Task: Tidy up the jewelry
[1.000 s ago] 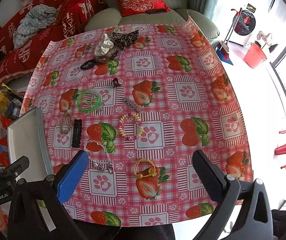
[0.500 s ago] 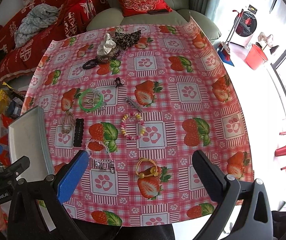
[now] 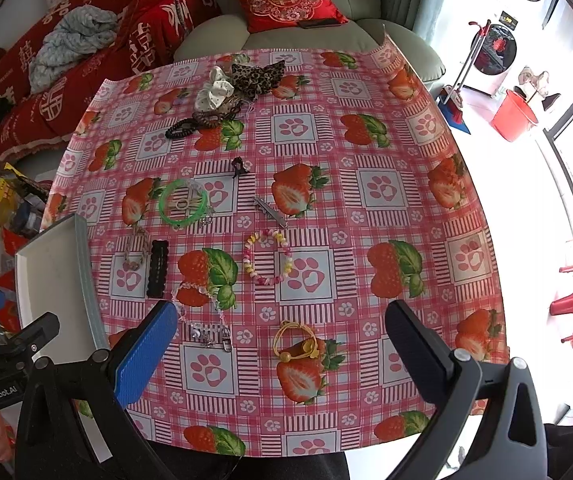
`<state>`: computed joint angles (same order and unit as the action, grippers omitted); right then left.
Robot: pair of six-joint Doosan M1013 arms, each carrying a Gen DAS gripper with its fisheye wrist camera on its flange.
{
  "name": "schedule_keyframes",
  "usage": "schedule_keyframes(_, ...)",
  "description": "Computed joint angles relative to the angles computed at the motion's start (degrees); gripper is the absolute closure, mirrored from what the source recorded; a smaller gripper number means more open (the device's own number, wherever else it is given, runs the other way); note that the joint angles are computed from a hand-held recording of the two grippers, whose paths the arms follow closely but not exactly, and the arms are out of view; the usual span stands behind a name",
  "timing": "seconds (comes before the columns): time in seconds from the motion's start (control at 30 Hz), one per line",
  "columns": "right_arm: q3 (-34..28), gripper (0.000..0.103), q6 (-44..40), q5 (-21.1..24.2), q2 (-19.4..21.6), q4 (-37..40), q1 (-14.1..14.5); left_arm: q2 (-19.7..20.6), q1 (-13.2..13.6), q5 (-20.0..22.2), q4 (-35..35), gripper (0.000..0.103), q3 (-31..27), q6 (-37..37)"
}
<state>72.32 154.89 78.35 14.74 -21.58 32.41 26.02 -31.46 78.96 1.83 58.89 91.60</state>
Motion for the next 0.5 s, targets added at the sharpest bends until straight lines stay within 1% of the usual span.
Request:
schedule_keyframes(0.13, -0.7, 0.000, -0.9, 0.1, 0.4, 0.4, -0.3, 0.0, 0.0, 0.1, 0.0, 0.000, 0.0, -0.1)
schedule_keyframes(0.27, -1.0, 0.000, -1.9, -0.1, 0.8, 1.0, -0.9, 0.1, 0.7, 0.3, -0.2, 0.000, 0.1, 0.3)
schedule_keyframes(0.5, -1.0, 0.000, -2.2, -0.3, 1.0, 1.0, -1.0, 0.3, 0.6, 0.6, -0.2, 0.000, -0.3, 0.3)
